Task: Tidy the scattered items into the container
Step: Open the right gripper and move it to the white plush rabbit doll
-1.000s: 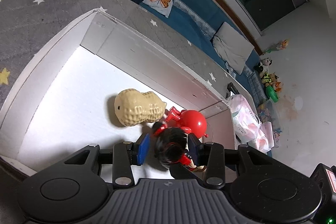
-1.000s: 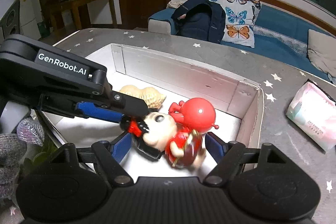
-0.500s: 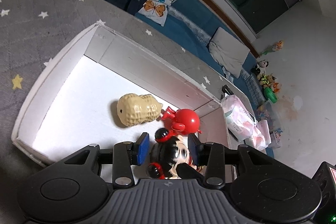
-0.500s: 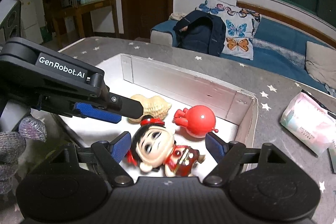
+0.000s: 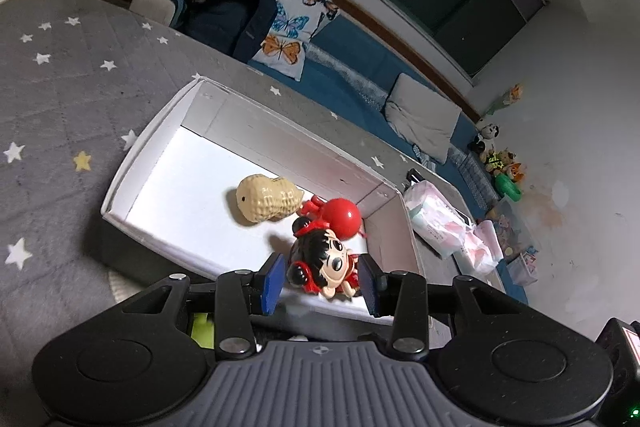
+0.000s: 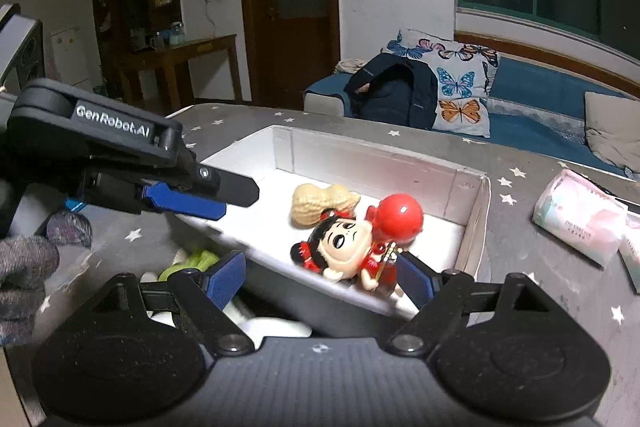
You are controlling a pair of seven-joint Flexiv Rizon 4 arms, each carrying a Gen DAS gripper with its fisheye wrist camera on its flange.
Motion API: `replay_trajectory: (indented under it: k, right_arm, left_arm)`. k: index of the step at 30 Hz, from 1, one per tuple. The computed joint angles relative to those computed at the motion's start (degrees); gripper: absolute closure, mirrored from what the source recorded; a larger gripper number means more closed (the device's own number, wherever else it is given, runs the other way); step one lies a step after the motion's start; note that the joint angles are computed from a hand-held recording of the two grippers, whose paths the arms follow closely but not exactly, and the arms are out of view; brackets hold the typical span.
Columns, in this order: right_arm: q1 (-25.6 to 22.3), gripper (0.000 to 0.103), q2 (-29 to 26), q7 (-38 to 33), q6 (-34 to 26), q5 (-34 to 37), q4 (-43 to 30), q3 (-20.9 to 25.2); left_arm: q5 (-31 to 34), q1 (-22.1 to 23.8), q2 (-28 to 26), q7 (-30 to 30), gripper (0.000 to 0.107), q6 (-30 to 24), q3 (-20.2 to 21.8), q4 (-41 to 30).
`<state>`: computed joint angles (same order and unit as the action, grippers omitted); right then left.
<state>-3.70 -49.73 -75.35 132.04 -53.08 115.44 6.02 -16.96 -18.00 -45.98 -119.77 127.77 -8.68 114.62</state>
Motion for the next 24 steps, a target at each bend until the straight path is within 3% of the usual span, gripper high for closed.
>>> replay_trajectory:
  k: [18,24]
  right_arm:
    - [-1.2,0.012,0.1,-2.8,6.8,-1.4,7.5,-0.9]
    - [-1.0,0.011,-0.4,-3.1,7.1,-3.7,8.4,-1.2]
  left_arm:
    - [-9.2,-8.7,1.2,2.3,0.064,9.4,2.7,9.0]
    - [-9.8,-8.4,0.8,0.3,0.064,13.0,1.6,12.2]
